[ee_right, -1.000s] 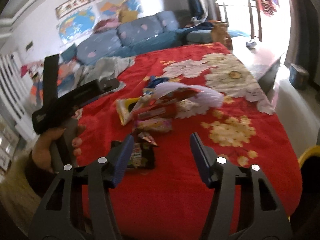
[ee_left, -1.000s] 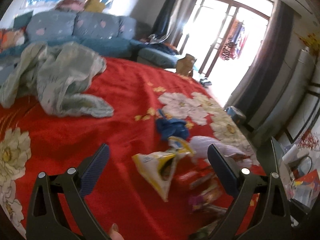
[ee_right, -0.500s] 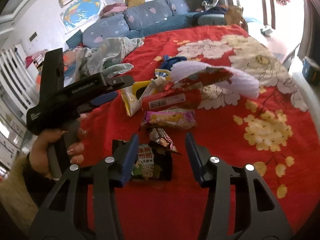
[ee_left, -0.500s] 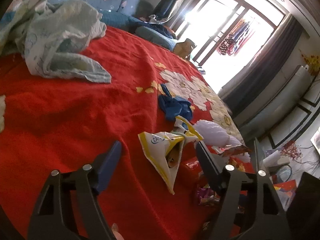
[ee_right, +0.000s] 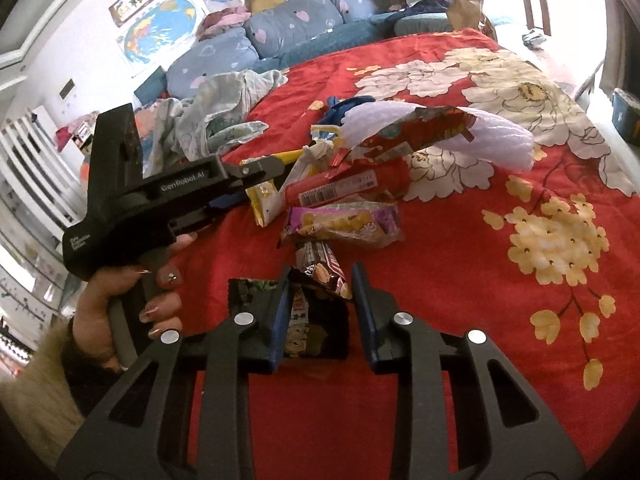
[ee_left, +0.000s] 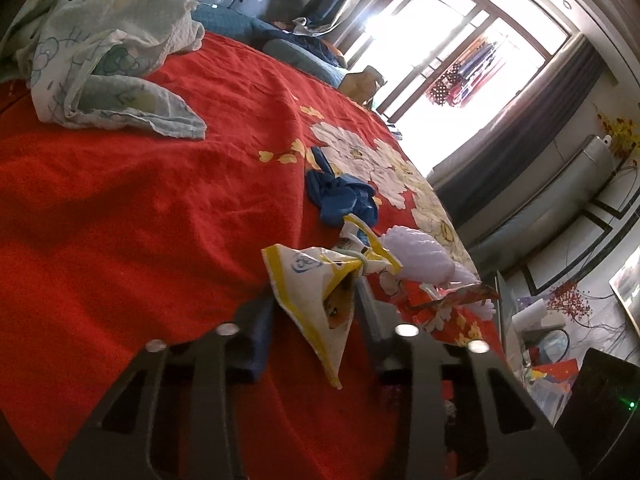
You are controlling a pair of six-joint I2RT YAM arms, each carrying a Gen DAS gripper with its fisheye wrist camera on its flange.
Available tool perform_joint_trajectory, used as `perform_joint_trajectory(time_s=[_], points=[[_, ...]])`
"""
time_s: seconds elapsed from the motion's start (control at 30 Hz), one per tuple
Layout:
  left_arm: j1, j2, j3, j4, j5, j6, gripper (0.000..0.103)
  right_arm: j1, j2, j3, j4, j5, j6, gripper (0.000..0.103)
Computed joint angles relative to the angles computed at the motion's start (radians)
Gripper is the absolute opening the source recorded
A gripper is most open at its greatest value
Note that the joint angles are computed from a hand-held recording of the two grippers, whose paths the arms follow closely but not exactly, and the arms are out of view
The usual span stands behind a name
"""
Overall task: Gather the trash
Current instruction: 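Grasp the yellow-white chip bag with the left tool while the right tool grasps a dark snack wrapper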
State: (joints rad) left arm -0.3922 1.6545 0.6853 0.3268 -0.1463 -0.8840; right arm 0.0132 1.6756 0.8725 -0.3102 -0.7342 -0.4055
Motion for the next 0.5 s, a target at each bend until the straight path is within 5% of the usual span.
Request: perform_joint_trajectory(time_s=[0.5], points=[[-0.031, -0.173, -0.019, -0.084, -0.117, 0.045, 0.017, -0.053, -0.060, 0.012, -0.068, -0.066, -0.050, 0.023]])
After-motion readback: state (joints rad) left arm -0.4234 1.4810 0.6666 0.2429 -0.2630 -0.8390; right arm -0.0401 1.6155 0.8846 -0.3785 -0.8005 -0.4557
